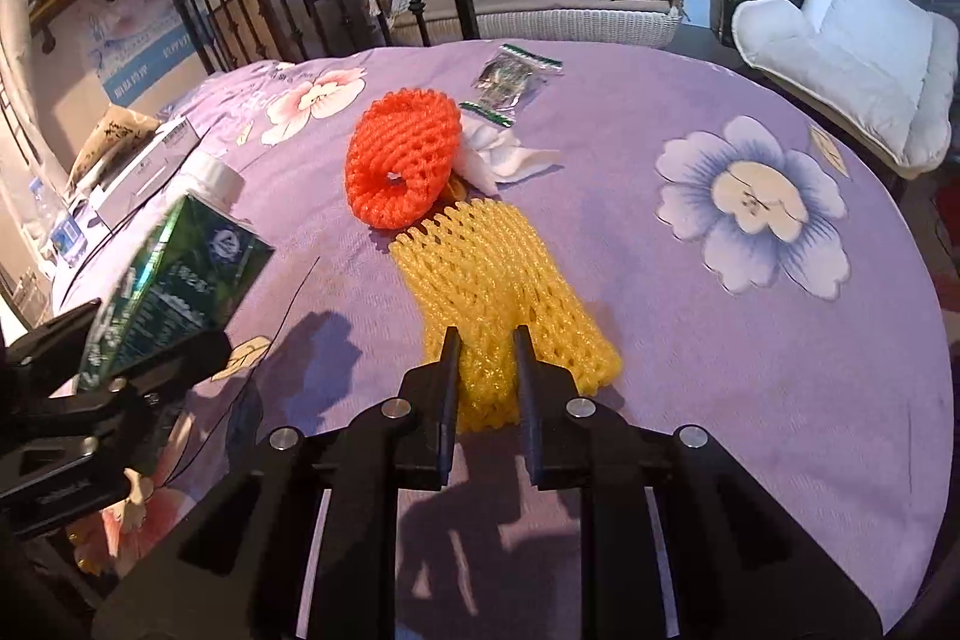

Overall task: Collect trash
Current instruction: 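Drop the yellow foam net into the bin with the right gripper while the left carries the carton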

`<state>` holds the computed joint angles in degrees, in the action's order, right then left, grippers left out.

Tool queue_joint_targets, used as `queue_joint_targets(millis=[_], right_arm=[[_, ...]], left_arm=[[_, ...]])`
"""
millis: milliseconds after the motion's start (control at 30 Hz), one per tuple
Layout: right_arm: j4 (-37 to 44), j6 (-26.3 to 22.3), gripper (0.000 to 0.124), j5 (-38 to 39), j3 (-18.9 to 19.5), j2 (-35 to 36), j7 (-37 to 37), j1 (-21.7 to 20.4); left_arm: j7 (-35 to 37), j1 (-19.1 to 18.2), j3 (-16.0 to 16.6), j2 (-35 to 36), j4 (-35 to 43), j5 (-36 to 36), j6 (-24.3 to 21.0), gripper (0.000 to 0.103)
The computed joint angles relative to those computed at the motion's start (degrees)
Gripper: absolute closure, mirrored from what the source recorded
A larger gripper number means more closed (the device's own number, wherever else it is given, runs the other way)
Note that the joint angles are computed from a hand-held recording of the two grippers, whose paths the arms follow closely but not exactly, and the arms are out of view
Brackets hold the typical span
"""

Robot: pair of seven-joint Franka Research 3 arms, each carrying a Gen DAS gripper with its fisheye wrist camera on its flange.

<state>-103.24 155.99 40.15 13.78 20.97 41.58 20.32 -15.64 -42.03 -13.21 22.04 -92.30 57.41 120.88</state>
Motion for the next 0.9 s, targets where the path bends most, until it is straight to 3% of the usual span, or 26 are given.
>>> queue_joint_targets(millis=[200, 467, 633, 900], right_arm=[[-7.92, 4.08, 0.105, 9.87, 0.68, -6.60, -7.10, -3.13], [-15.65, 7.19, 0.105, 25.90, -2.50, -13.70, -18.77, -4.52], [-19.04, 8.47, 0.105, 36.44, -5.86, -17.42, -25.72, -4.87], [-21.44, 11.64, 0.105, 45.41, -10.37, -20.21, -32.18, -6.46]], left_arm=[[2.64, -1.49, 0.51, 3.82, 5.10, 0.51, 1.50, 0.053], [7.69, -4.47, 2.84, 10.19, 14.04, 0.52, 5.00, 0.053], [14.05, -6.47, 4.66, 16.22, 23.29, -1.41, 7.31, 0.053], [27.54, -9.95, 8.10, 28.79, 43.63, -7.69, 8.11, 0.053]])
